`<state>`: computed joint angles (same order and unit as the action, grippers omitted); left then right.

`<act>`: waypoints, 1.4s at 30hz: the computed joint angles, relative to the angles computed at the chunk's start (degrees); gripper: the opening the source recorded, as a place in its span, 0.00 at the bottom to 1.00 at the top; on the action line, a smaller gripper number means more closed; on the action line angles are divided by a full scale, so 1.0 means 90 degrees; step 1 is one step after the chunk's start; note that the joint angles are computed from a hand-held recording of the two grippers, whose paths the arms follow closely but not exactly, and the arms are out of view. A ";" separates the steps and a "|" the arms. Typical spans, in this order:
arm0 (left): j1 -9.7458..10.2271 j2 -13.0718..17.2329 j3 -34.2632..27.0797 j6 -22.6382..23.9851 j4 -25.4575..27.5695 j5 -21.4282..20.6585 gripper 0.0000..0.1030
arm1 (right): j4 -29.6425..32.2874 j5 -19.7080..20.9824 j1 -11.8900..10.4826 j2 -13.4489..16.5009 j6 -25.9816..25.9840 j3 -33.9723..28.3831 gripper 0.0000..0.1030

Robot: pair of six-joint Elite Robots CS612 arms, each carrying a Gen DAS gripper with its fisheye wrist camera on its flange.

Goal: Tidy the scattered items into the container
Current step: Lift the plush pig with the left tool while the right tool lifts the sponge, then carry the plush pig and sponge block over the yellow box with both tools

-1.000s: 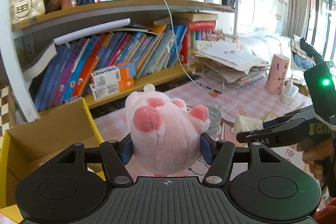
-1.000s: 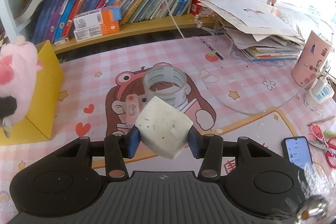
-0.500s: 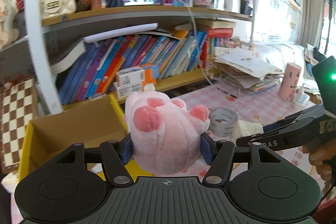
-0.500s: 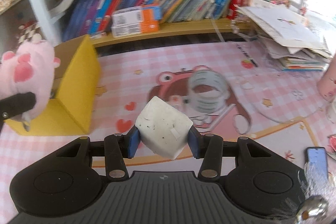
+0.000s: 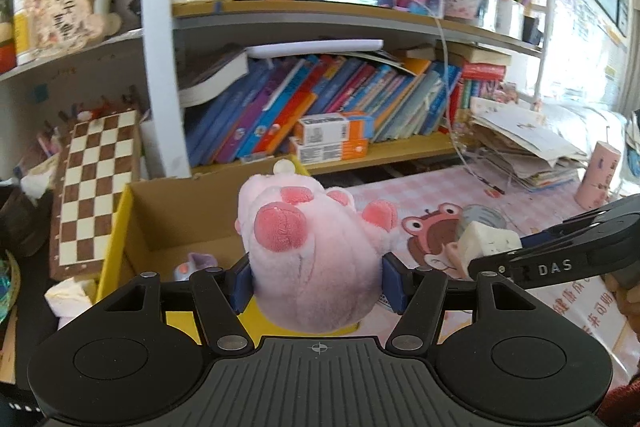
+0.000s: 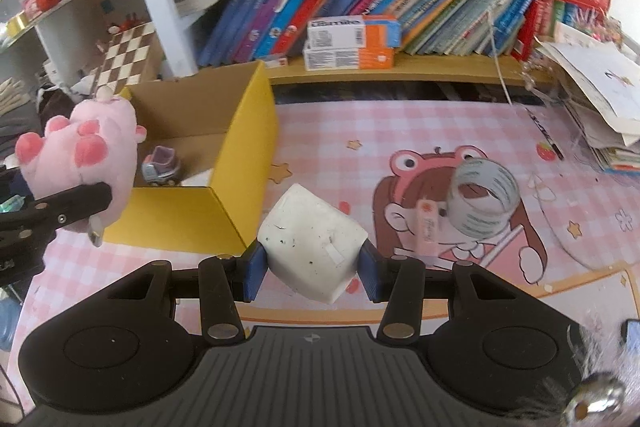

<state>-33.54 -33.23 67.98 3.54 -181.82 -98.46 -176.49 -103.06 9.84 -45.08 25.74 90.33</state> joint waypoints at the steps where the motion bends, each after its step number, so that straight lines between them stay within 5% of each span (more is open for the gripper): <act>1: 0.0007 0.0004 -0.0002 -0.0038 -0.0006 0.0020 0.60 | 0.0005 0.0015 0.0003 0.0002 -0.0023 -0.0015 0.44; 42: 0.0199 0.0193 -0.0365 -0.0434 0.0050 0.0427 0.60 | 0.0310 0.0364 0.0015 0.0259 -0.0842 -0.0763 0.44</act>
